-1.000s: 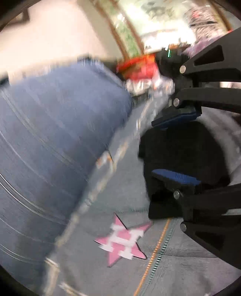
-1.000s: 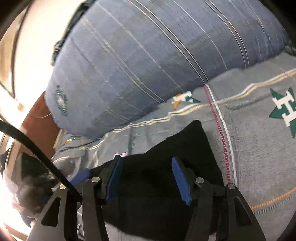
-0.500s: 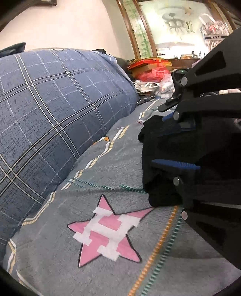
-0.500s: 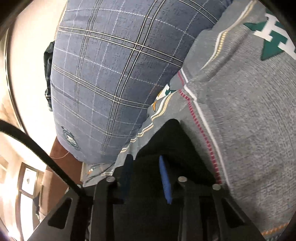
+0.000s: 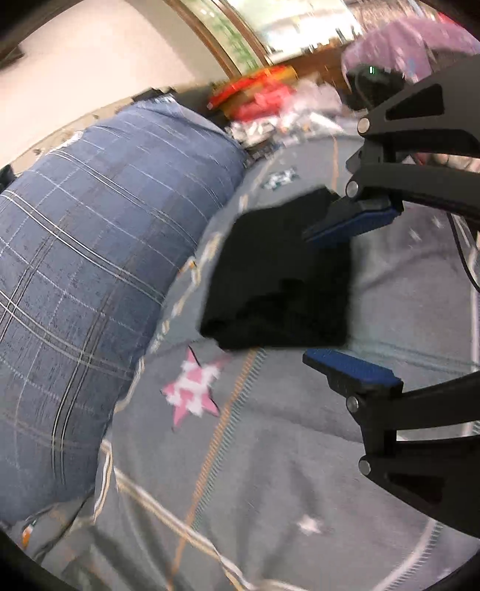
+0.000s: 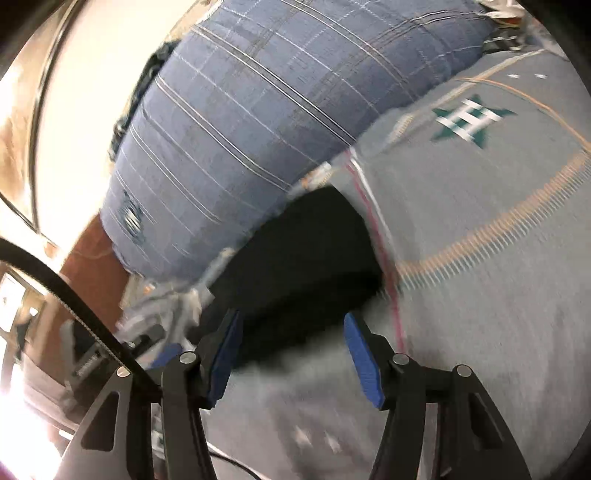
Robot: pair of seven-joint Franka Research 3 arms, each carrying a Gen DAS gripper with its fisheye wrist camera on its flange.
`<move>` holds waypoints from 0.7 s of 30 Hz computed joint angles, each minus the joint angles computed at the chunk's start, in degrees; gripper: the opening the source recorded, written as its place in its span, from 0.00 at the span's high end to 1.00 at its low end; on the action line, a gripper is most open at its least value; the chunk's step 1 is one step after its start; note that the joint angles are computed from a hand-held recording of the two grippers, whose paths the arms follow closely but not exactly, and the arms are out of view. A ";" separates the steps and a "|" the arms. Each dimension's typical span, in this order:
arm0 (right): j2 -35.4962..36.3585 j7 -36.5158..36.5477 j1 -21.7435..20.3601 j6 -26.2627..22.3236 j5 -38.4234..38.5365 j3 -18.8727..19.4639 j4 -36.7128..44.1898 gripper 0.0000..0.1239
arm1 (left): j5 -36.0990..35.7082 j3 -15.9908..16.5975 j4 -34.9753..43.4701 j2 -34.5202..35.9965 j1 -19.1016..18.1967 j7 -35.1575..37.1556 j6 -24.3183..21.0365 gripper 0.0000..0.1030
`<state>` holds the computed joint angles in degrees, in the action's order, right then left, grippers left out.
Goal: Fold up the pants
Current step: 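Open both grippers and lift them away from the folded pants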
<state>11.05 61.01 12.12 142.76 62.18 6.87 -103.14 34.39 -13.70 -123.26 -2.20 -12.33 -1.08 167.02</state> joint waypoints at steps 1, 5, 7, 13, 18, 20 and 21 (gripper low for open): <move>-1.30 0.14 0.35 0.99 -1.29 -0.13 -2.09 0.49 | 2.08 -0.61 -0.66 -0.80 -0.21 -2.36 -1.79 0.44; -5.93 3.25 2.63 5.40 -7.84 -0.58 -9.72 0.48 | 5.45 -2.21 -1.54 -1.37 -1.41 -6.80 -6.73 0.44; -7.20 4.27 3.22 4.45 -9.23 -0.75 -12.06 0.48 | 4.83 -2.75 -1.56 -1.87 -2.42 -6.13 -10.52 0.44; -11.92 6.43 5.56 6.11 -17.07 -0.86 -17.64 0.47 | 12.78 -6.24 0.24 -4.99 -4.96 -9.46 -25.88 0.44; -16.15 7.64 7.26 10.45 -21.15 -0.88 -21.32 0.45 | 17.80 -9.15 5.08 -4.63 -8.47 -9.10 -41.98 0.34; -17.52 7.85 7.89 12.19 -22.32 -0.92 -22.53 0.44 | 19.66 -10.06 7.65 -3.48 -10.21 -9.10 -48.13 0.23; -18.43 8.19 8.18 13.54 -23.46 -0.78 -23.39 0.43 | 20.24 -10.34 8.77 -2.91 -11.14 -9.06 -50.92 0.20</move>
